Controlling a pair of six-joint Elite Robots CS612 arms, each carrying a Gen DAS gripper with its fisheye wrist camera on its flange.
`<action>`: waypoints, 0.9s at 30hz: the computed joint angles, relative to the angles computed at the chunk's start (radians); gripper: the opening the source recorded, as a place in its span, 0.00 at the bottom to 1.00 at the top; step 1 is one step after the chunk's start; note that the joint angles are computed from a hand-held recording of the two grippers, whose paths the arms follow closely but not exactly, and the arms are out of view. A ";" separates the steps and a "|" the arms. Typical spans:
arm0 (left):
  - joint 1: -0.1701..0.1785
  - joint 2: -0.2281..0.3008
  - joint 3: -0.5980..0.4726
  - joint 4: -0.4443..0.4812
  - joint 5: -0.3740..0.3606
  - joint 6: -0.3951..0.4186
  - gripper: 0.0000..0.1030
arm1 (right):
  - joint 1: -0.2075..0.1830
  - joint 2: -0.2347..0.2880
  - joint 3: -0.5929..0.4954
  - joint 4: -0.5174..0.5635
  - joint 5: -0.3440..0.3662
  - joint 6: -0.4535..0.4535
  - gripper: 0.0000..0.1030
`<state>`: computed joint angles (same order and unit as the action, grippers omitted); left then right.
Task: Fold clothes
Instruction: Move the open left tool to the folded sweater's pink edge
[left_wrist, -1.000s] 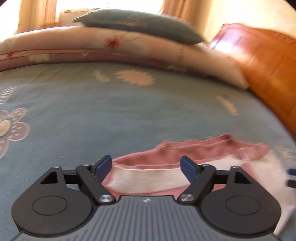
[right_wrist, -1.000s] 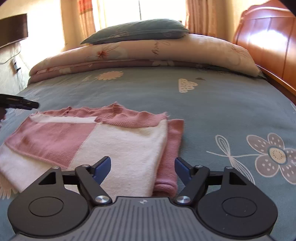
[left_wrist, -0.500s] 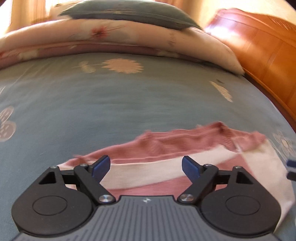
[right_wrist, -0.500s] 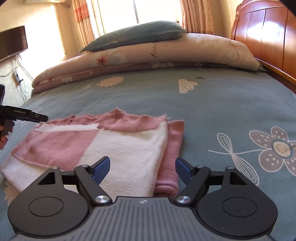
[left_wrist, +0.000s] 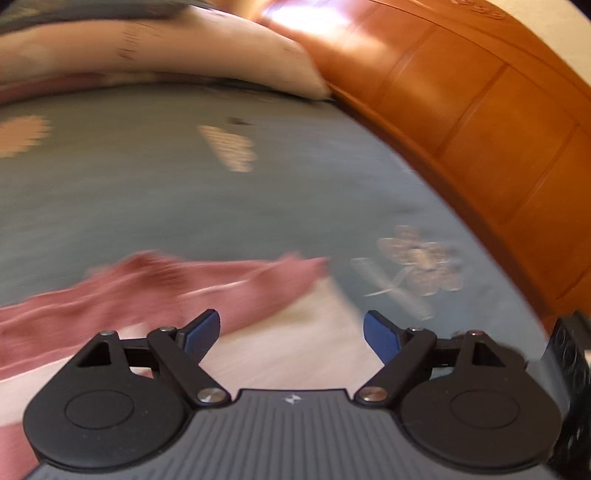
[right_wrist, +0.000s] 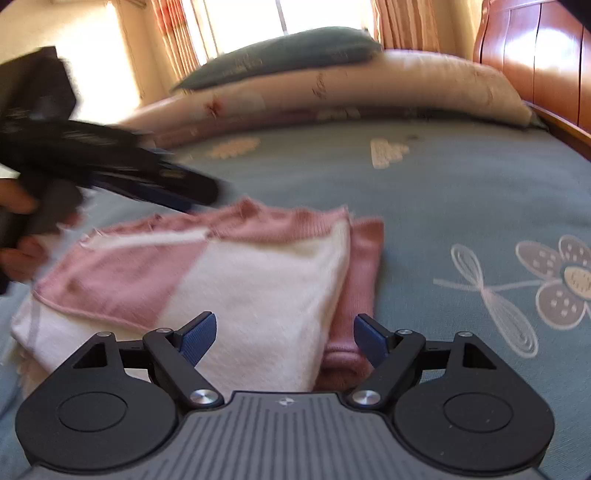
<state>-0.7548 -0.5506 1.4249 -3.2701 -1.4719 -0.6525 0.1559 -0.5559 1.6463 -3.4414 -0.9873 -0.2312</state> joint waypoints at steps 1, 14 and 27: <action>0.001 0.017 -0.031 0.006 -0.018 0.000 0.82 | -0.003 -0.004 0.005 -0.007 0.012 -0.005 0.82; 0.015 0.155 -0.259 0.121 -0.109 -0.025 0.84 | -0.011 0.009 -0.009 0.073 0.149 -0.100 0.83; 0.013 0.159 -0.281 0.166 -0.115 0.038 0.90 | -0.007 0.017 -0.026 0.077 0.128 -0.084 0.83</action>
<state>-0.7422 -0.3913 1.1434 -3.1043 -1.5869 -0.6148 0.1491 -0.5389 1.6206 -3.3642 -0.8589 -0.3152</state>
